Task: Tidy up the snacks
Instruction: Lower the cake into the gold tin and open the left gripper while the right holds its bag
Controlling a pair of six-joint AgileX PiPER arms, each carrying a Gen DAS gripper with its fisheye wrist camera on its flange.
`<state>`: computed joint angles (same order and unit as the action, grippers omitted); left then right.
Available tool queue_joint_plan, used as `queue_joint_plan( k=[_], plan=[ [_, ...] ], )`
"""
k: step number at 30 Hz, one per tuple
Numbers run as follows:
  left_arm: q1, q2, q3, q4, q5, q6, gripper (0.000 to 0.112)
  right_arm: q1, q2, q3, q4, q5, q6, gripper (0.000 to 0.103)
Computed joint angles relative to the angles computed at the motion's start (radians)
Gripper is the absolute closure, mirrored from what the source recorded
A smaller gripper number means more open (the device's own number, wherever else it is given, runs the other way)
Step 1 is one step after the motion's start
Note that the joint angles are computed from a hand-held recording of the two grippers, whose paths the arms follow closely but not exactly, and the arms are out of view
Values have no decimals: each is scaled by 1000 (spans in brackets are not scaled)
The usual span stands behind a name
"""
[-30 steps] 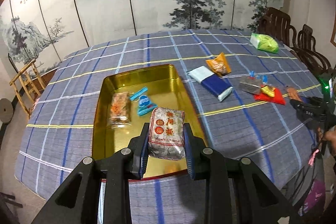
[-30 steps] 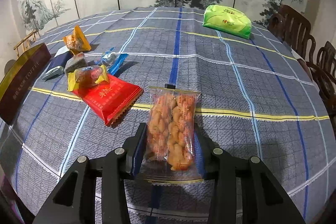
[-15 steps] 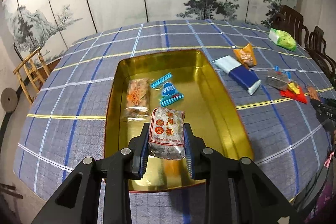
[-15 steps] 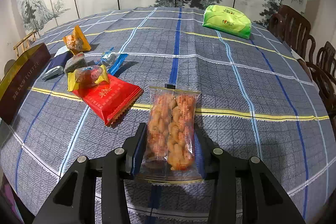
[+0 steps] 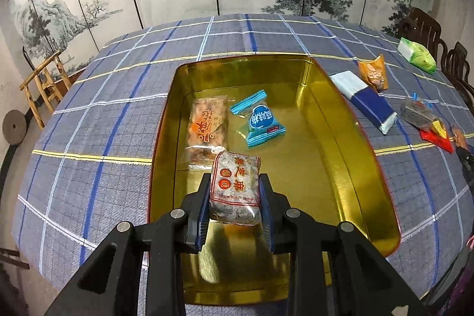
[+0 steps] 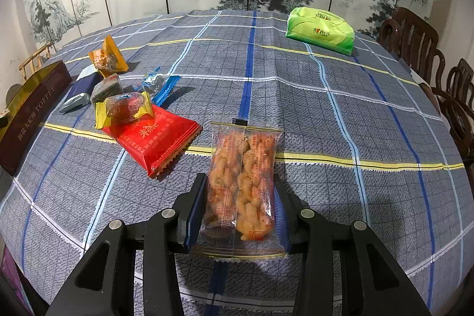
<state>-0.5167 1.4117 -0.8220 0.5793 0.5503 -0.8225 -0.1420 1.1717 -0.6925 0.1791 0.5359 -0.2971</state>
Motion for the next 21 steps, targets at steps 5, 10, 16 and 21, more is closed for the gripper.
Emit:
queue_joint_plan(
  k=[5, 10, 16, 21],
  plan=[
    [6, 26, -3, 8, -7, -6, 86, 2, 0, 0, -2, -1, 3, 62],
    [-13, 38, -4, 76, 5, -67, 85, -1, 1, 0, 2, -1, -3, 62],
    [-26, 33, -7, 117, 20, -101, 83, 1, 1, 0, -1, -1, 2, 62],
    [-57, 23, -4, 176, 50, -170, 69, 2, 2, 0, -1, -2, 2, 62]
  ],
)
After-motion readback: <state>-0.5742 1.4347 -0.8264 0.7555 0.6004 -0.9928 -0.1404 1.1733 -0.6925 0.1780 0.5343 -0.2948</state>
